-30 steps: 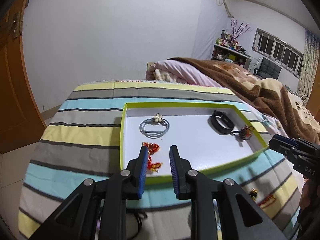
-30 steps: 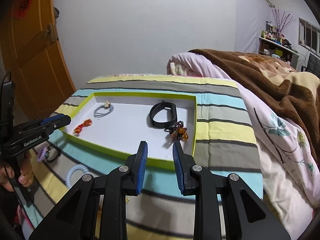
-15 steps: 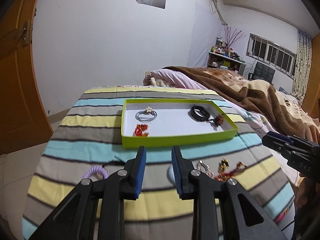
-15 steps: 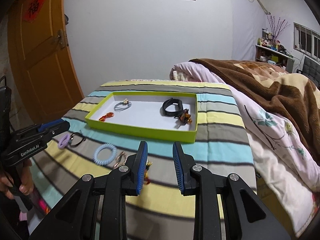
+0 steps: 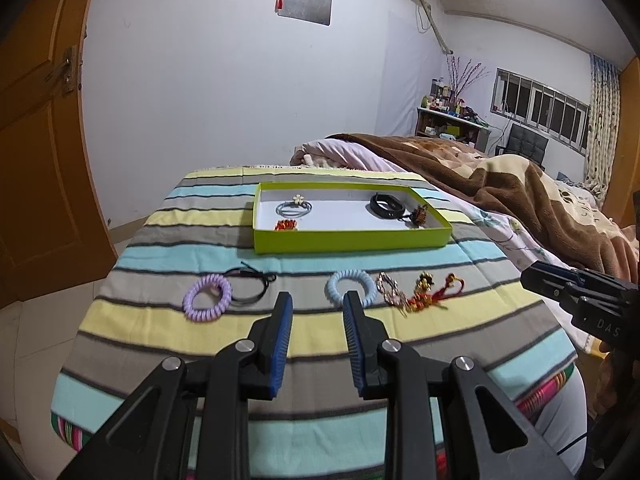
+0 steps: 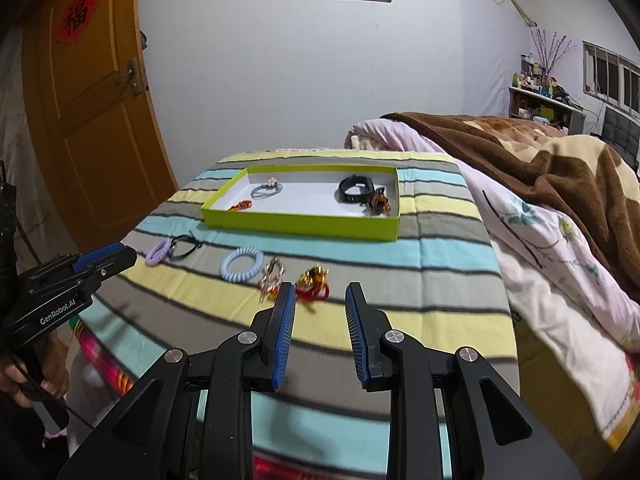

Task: Organize jewelry
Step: 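Withdraw both grippers from the box back over the cloth, then grasp the blue coil hair tie with the left gripper while the right grasps the gold-red ornament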

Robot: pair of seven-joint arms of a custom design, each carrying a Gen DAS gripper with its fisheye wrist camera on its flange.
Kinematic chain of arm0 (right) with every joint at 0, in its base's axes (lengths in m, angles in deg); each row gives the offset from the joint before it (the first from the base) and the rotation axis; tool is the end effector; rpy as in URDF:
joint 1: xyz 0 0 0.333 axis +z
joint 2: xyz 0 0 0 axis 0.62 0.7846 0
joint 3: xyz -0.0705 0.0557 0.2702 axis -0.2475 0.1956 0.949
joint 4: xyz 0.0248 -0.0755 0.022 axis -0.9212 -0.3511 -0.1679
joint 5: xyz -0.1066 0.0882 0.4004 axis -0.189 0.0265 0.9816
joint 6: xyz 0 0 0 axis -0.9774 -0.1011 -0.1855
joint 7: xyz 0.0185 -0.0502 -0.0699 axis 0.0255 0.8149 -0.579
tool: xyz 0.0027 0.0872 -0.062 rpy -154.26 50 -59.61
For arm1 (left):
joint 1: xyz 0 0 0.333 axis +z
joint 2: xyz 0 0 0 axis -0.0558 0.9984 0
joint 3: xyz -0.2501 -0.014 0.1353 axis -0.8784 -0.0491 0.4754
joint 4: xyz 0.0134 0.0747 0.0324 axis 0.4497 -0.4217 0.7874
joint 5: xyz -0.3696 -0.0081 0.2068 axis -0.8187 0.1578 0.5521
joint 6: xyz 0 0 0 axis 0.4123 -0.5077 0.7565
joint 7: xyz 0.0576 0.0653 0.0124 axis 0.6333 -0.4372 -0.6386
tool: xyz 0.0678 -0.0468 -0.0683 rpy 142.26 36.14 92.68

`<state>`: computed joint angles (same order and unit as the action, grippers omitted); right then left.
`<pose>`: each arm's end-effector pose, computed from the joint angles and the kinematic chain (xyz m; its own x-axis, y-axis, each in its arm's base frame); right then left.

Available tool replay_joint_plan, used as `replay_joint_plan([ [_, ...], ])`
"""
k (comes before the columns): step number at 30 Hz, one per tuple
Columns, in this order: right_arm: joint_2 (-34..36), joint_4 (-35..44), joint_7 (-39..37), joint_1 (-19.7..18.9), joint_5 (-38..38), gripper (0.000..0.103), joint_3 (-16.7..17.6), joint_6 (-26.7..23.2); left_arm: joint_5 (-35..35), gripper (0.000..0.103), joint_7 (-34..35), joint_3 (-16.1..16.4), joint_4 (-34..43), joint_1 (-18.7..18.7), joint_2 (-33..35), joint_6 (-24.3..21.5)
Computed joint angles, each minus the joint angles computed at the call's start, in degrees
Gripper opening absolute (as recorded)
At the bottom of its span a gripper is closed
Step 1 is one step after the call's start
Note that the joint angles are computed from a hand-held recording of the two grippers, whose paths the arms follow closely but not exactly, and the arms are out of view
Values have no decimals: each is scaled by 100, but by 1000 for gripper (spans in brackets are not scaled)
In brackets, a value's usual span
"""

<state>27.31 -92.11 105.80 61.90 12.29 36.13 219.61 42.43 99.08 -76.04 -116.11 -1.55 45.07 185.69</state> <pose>0.6039 0.3147 0.5289 0.3867 -0.9175 -0.0926 -0.6023 -0.1753 -0.7788 0.5307 -0.1459 0.5342 0.0922 -0.9924 0.0819 -0.5441 -0.1191 -0.8306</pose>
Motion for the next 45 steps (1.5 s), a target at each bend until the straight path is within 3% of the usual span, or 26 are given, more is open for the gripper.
replay_joint_plan([
  [12,-326,-489,-174,-54,191,27,123,130,83,27,-142,-126,-399,52,-418,2],
  [27,-109,-230,-370,-24,361,27,128,48,158,27,-414,-81,-395,237,-348,-106],
  [34,176,109,-452,17,416,27,100,-90,60,27,-350,46,-290,224,-157,-109],
  [45,616,628,-322,83,392,27,-31,-350,-428,27,299,241,271,-46,535,-2],
])
